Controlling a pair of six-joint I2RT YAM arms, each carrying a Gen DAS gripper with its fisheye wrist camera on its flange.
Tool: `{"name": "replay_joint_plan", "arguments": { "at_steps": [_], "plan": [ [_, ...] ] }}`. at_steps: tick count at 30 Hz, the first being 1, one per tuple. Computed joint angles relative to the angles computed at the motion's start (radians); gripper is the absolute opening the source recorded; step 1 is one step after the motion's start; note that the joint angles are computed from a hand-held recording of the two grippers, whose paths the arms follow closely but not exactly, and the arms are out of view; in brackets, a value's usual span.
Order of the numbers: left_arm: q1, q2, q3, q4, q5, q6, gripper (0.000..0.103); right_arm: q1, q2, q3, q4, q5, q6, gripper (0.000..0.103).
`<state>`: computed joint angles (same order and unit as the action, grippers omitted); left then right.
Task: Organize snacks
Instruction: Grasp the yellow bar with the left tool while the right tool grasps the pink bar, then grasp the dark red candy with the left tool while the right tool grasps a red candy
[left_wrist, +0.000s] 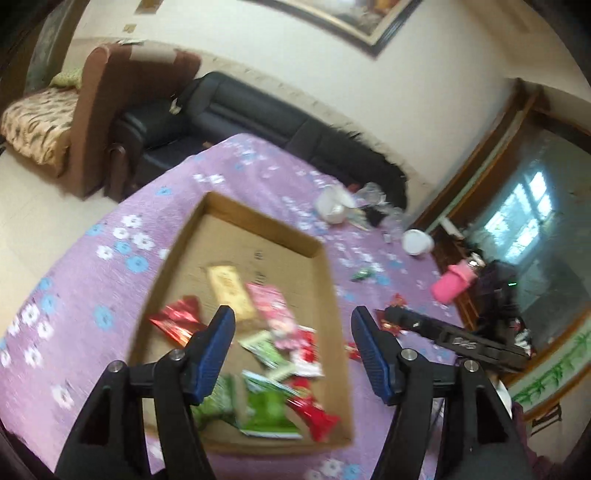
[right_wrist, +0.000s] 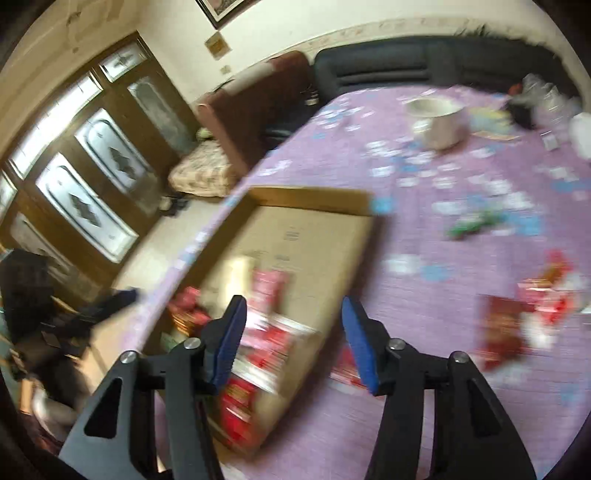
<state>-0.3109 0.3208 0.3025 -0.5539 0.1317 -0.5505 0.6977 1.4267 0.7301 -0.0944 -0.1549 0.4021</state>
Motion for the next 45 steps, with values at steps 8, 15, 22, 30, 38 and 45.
{"name": "replay_joint_plan", "arguments": {
  "at_steps": [8, 15, 22, 30, 38, 45],
  "plan": [
    [-0.503, 0.067, -0.018, 0.078, -0.368, -0.217, 0.065, -0.013, 0.092, -0.084, 0.046, 0.018, -0.043, 0.056],
    [-0.671, 0.251, 0.037, 0.148, -0.486, -0.275, 0.065, 0.041, 0.178, -0.083, 0.123, 0.051, -0.052, 0.023],
    [-0.697, 0.682, 0.139, 0.418, -0.377, -0.217, 0.066, -0.13, -0.163, -0.346, 0.037, 0.097, -0.122, 0.022],
    [-0.614, 1.216, 0.438, 0.568, -0.257, -0.165, 0.066, -0.588, -0.272, -0.479, 0.067, -0.194, -0.294, 0.024],
    [-0.584, 1.592, 0.77, 0.475, -0.303, -0.043, 0.065, -0.586, -0.283, -0.488, 0.07, -0.232, -0.321, 0.041],
    [-0.619, 1.606, 0.785, 0.43, -0.353, 0.004, 0.038, -0.498, -0.328, -0.504, 0.057, -0.135, -0.322, 0.044]
  ]
}}
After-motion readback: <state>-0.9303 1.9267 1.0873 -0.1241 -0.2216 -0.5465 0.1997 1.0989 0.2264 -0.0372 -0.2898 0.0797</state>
